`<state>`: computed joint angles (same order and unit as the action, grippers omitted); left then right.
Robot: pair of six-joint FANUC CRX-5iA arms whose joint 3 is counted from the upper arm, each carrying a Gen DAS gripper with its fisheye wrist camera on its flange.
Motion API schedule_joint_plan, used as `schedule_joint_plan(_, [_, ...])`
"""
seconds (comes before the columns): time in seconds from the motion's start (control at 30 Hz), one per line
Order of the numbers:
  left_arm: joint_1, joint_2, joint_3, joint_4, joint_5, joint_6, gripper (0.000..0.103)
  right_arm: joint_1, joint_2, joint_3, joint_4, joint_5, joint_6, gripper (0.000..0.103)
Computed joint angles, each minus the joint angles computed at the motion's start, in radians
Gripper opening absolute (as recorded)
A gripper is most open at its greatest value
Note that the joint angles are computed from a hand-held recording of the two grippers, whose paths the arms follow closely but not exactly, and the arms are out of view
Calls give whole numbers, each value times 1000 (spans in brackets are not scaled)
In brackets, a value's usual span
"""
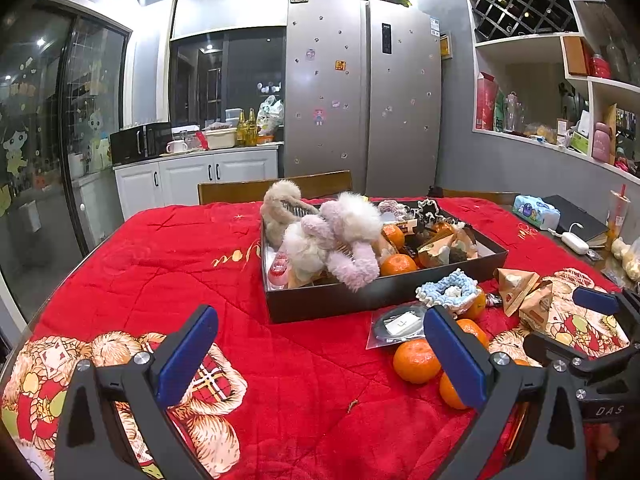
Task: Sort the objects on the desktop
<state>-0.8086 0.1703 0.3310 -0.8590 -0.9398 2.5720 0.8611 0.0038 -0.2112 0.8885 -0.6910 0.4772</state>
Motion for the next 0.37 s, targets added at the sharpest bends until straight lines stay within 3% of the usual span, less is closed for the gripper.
schedule_joint_plan(0.37, [-3,0,2,-5,-1,-2,103,-1,1,3,-9,-1,7,103])
